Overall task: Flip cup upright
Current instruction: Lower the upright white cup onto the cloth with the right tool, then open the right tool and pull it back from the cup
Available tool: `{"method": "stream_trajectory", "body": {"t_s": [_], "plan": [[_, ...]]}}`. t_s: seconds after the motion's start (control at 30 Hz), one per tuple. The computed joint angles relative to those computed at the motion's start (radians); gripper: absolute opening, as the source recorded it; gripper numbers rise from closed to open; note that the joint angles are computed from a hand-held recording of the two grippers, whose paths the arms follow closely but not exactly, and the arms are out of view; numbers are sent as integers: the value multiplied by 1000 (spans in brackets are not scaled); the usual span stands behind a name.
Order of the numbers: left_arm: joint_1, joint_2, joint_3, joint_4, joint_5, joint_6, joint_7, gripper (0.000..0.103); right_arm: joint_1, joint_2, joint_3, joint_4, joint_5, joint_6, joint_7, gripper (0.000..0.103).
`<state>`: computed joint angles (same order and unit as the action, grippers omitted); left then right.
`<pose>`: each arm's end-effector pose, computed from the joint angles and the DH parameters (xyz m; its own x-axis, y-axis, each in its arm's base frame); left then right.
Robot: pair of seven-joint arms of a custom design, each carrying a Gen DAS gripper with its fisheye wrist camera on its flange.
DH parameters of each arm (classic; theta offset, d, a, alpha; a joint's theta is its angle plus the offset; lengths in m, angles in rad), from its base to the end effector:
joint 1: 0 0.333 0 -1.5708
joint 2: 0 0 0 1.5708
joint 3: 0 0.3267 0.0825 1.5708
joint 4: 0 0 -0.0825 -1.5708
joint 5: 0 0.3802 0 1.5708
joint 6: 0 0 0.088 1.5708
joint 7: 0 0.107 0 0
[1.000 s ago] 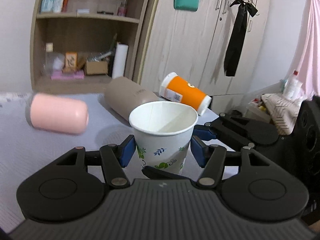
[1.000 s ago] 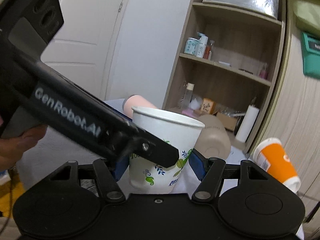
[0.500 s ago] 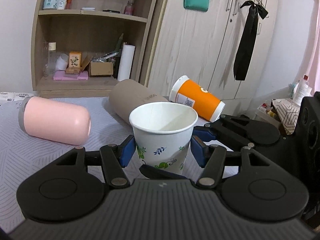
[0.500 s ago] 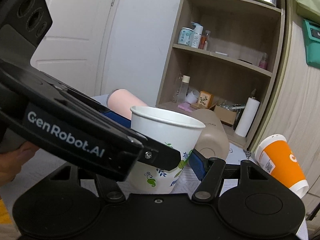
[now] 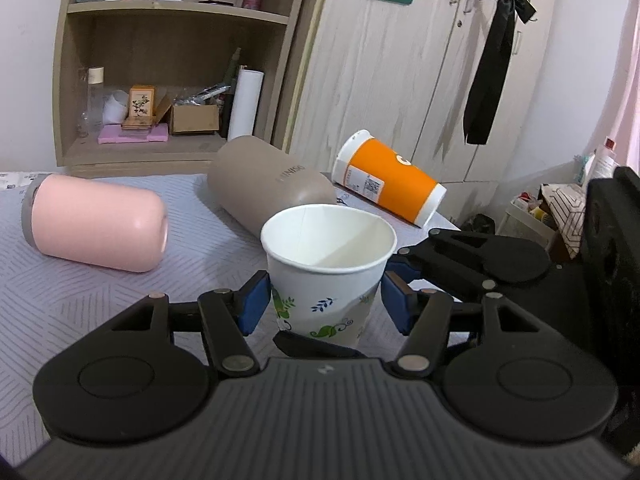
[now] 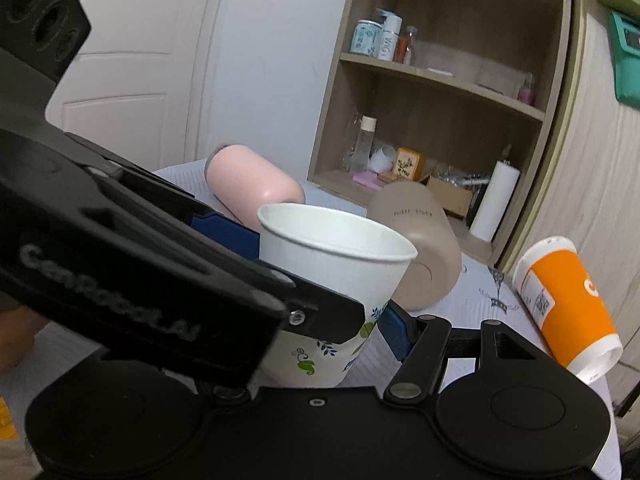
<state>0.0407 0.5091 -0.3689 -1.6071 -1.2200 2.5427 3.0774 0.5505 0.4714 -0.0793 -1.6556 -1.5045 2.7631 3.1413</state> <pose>0.6953 -0.1786 0.4012 -0.7913 -0.5696 0.2224 -0.4419 0.2813 -0.8519 0.6022 0.3631 0.3880 0.1181 -0.9773 0.1759 -0.4828 -0.2113 -0.8499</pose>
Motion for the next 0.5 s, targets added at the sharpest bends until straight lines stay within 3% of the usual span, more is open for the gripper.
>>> {"method": "stream_trajectory", "body": {"t_s": [0.2,0.37,0.5], "plan": [[1,-21,4,-23,13,-15,-10,64,0,-12,7,-23,14,-6,-14,70],[-5,-38,12,-47,1,-5,-33,77,10,-22,8,-37,10,-30,-5,77],[1,-64,19,-77,-22,-7,-48,79,14,-41,16,-60,-1,-53,25,78]]}}
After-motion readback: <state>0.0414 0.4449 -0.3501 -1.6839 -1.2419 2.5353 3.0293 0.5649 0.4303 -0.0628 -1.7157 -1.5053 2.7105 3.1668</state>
